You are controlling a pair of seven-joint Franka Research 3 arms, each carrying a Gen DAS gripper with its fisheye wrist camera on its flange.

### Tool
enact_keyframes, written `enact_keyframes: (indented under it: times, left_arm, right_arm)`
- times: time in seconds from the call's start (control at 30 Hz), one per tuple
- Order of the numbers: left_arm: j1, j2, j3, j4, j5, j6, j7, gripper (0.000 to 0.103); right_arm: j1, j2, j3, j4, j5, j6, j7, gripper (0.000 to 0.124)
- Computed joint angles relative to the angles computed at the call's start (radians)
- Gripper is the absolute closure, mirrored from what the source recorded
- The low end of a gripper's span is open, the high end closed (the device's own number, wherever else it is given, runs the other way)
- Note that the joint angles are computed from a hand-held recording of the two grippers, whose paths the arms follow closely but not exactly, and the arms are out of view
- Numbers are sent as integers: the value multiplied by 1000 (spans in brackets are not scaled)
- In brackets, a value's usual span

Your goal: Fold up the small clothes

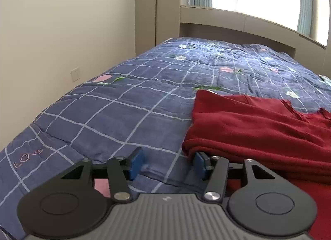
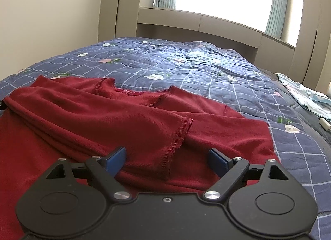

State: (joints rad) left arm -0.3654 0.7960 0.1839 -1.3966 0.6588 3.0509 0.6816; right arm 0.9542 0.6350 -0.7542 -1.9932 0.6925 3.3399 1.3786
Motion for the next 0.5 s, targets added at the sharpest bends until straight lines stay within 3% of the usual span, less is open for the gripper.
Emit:
enact_keyframes:
  times: [0.03, 0.1, 0.2, 0.27, 0.33, 0.37, 0.4, 0.43, 0.5]
  left_arm:
    - [23, -10, -32, -11, -6, 3, 28, 40]
    - [59, -41, -82, -52, -23, 7, 81, 16]
    - [1, -85, -5, -129, -10, 61, 22, 12]
    - [8, -114, -21, -171, -22, 72, 29, 8]
    - [15, -140, -42, -211, -37, 68, 41, 4]
    - [15, -151, -48, -226, -41, 59, 48, 4]
    - [16, -162, -56, -242, -43, 48, 58, 4]
    - [18, -170, -62, -254, -42, 46, 65, 4]
    - [34, -201, -80, -302, -40, 66, 86, 0]
  right_arm:
    - [10, -3, -12, -2, 3, -6, 0, 36]
    - [32, -8, -31, -14, 6, 26, -3, 36]
    - [40, -2, -33, -7, 38, 85, -48, 29]
    - [71, 42, -76, 23, 92, 67, -68, 29]
    - [156, 151, -205, 67, 150, -82, -50, 29]
    - [174, 186, -247, 78, 110, -159, -3, 29]
    - [173, 197, -254, 80, 90, -186, 16, 29]
    - [160, 173, -226, 71, 141, -157, -21, 29]
    - [157, 121, -212, 34, 113, -128, 4, 28]
